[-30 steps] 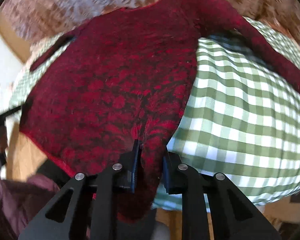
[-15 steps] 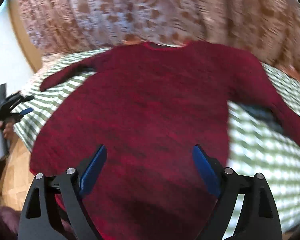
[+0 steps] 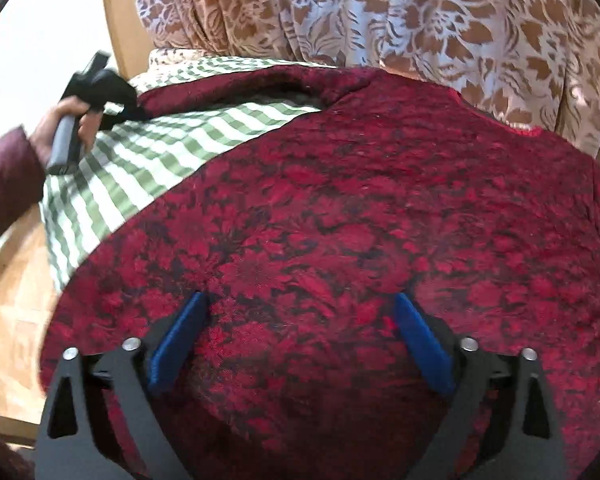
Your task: Fold small clothes
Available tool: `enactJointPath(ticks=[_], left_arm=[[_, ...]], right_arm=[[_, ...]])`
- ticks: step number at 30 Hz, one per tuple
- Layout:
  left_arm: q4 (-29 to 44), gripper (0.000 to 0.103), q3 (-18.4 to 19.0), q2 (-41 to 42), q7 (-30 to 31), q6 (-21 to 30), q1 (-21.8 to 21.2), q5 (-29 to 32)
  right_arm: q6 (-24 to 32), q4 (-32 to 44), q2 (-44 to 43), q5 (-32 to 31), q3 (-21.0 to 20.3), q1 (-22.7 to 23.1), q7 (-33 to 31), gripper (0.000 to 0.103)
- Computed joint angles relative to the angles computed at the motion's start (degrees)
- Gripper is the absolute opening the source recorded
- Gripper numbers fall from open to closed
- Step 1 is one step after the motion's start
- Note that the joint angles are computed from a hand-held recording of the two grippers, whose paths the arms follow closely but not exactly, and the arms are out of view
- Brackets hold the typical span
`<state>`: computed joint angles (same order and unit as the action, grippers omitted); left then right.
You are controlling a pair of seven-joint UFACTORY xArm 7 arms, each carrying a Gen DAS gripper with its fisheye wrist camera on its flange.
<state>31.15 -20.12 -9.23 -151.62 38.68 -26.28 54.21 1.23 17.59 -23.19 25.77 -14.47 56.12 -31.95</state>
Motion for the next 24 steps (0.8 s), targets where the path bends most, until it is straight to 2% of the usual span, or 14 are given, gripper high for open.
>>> enactJointPath(ticks=[3,6,8,10,11,12,13,15,18,20,22,23,24], left_arm=[[3.42,0.001,2.09,1.98,11.11,5.98,0.72,-5.26],[7.21,0.0,3.86,4.32,17.65,10.88,1.9,-7.67],[10.32,0.0,4.47,6.79,21.51,14.76,1.71,-9.93],[10.89,0.002,4.83,6.93,21.57,15.8,0.98,-10.88],[10.59,0.015,4.83,6.43,20.0,15.72,0.65,-10.97],[10.03,0.043,4.31,5.29,16.86,16.14,0.0,-11.21],[10.28,0.05,3.32,4.97,14.55,18.26,-0.84,-11.25],[12.33,0.052,0.82,5.27,10.99,22.93,-3.3,-9.02],[18.82,0.052,-1.3,9.49,11.7,25.86,-7.42,-3.73],[23.09,0.052,-1.64,12.7,11.54,24.72,-10.63,1.32],[30.24,0.056,-2.18,18.33,12.11,25.69,-14.72,7.12],[32.68,0.06,-1.87,20.46,12.56,25.15,-16.19,9.3],[36.75,0.061,-1.64,23.99,14.36,23.47,-17.73,11.74]], right_arm=[[0.47,0.77,0.95,1.03,-0.61,0.86,0.67,0.096],[-0.76,1.26,2.8,1.1,0.71,0.76,0.63,0.098],[-0.84,2.21,4.04,2.2,-1.42,3.1,-0.34,0.1],[-0.68,2.92,4.38,4.53,-4.71,6.39,-2.57,0.1],[-0.85,2.87,4.14,5.65,-5.87,7.53,-3.76,0.1],[-0.99,2.83,3.93,6.6,-6.86,8.53,-4.78,0.1],[-0.77,3.02,3.81,7.33,-7.67,9.19,-5.6,0.1],[-0.68,3.01,3.27,9.24,-9.05,10.57,-7.31,0.1],[0.69,3.35,2.67,10.84,-9.41,10.55,-8.86,0.1],[4.28,4.06,1.45,11.39,-8.43,7.96,-9.18,0.099],[9.33,4.75,-1.55,12.5,-8.73,4.54,-9.07,0.09],[11.24,4.87,-3.14,12.92,-8.78,2.41,-8.86,0.086],[12.94,4.54,-5.77,13.09,-8.9,-1.18,-8.01,0.086]])
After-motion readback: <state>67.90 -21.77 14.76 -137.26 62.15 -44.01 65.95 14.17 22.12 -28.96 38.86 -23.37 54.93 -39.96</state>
